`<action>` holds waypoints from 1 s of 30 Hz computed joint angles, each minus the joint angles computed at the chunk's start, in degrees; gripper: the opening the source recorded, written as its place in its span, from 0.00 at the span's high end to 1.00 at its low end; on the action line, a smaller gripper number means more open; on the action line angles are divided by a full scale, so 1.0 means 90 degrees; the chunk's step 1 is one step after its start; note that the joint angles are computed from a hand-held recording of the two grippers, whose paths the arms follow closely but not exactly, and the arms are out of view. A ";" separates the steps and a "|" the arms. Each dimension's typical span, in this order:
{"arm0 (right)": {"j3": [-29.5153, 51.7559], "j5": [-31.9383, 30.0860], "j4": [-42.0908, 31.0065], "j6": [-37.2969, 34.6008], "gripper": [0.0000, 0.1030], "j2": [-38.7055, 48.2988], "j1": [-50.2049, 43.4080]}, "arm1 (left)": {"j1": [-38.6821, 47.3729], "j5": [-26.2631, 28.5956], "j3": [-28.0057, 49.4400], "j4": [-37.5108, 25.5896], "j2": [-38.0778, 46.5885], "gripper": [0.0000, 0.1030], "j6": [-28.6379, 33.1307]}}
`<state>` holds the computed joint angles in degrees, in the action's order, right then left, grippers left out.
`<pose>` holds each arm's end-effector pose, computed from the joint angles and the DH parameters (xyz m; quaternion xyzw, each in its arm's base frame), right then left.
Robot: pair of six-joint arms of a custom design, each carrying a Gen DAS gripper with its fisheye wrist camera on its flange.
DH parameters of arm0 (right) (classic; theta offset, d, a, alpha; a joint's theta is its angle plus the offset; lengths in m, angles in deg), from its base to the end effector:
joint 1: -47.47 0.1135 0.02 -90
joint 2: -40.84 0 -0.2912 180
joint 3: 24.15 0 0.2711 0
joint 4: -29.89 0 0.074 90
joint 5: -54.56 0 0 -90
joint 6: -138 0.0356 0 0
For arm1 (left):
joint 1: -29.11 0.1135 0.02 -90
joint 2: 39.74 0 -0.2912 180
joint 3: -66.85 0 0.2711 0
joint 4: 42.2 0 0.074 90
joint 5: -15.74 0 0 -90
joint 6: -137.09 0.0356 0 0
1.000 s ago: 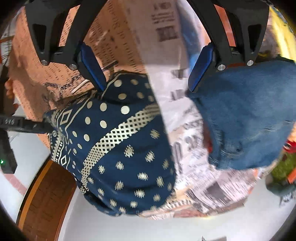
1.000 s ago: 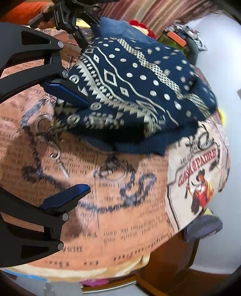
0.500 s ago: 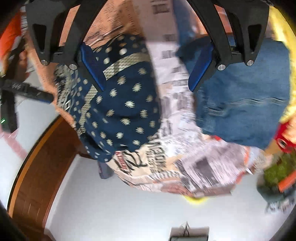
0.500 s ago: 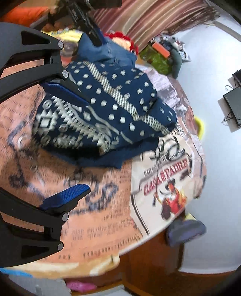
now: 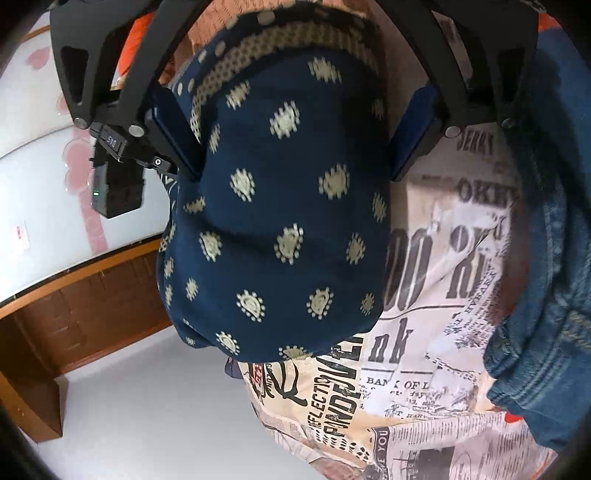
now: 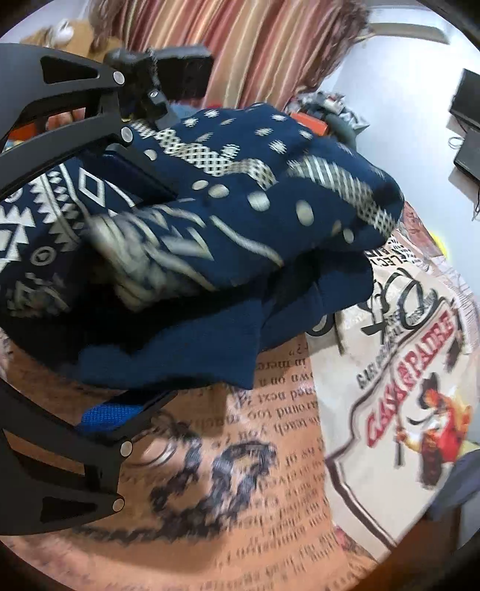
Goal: Fold large clothes
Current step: 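Grasp the rolled hoodie bundle with both tools and lift it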
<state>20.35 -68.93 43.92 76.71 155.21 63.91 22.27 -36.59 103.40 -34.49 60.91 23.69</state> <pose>0.2742 0.1014 0.0384 0.0137 0.9192 0.3623 0.1540 0.2444 -0.0512 0.0707 -0.0381 0.9100 -0.3697 0.1835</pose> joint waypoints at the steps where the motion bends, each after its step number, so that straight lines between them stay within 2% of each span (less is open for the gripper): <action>1: 0.0102 -0.0132 0.0021 0.0052 0.06 0.0174 -0.0049 | -0.0018 0.0043 0.0084 0.0092 0.0160 0.03 -0.0053; 4: 0.0193 -0.0330 0.0276 0.0187 0.02 0.0426 -0.0047 | -0.0075 0.0033 0.0221 0.0319 0.0438 0.00 -0.0162; 9: 0.0244 -0.0567 0.0294 0.0337 0.05 0.0442 -0.0052 | -0.0134 0.0045 0.0353 0.0292 0.0554 0.00 -0.0208; 11: 0.0234 -0.0815 0.0183 0.0358 0.10 0.0357 -0.0041 | -0.0116 0.0065 0.0309 0.0226 0.0443 0.04 -0.0232; 15: 0.0029 -0.0855 -0.0017 0.0432 0.37 -0.0035 0.0041 | -0.0044 0.0049 0.0152 -0.0116 -0.0053 0.19 -0.0101; 16: -0.0017 -0.0874 -0.0041 0.0459 0.49 -0.0118 0.0045 | -0.0039 0.0022 0.0098 -0.0282 -0.0293 0.23 -0.0021; 18: -0.0193 -0.1041 -0.0086 0.0616 0.62 -0.0452 0.0030 | -0.0031 -0.0025 -0.0021 -0.0683 -0.0891 0.26 0.0155; 19: -0.0286 -0.1099 -0.0107 0.0691 0.66 -0.0660 0.0051 | -0.0044 -0.0057 -0.0069 -0.0945 -0.1324 0.29 0.0241; 25: -0.0623 -0.0679 -0.0915 0.0810 0.69 -0.2393 0.0643 | 0.0234 0.0051 0.0030 -0.2677 -0.3516 0.35 0.0820; 27: -0.0577 -0.0357 -0.1285 0.1012 0.70 -0.3080 0.1005 | 0.0481 0.0138 0.0228 -0.3364 -0.4093 0.36 0.1127; 30: -0.0347 0.0121 -0.1631 0.1342 0.70 -0.3678 0.1546 | 0.1305 0.0590 0.0632 -0.4521 -0.4747 0.36 0.1838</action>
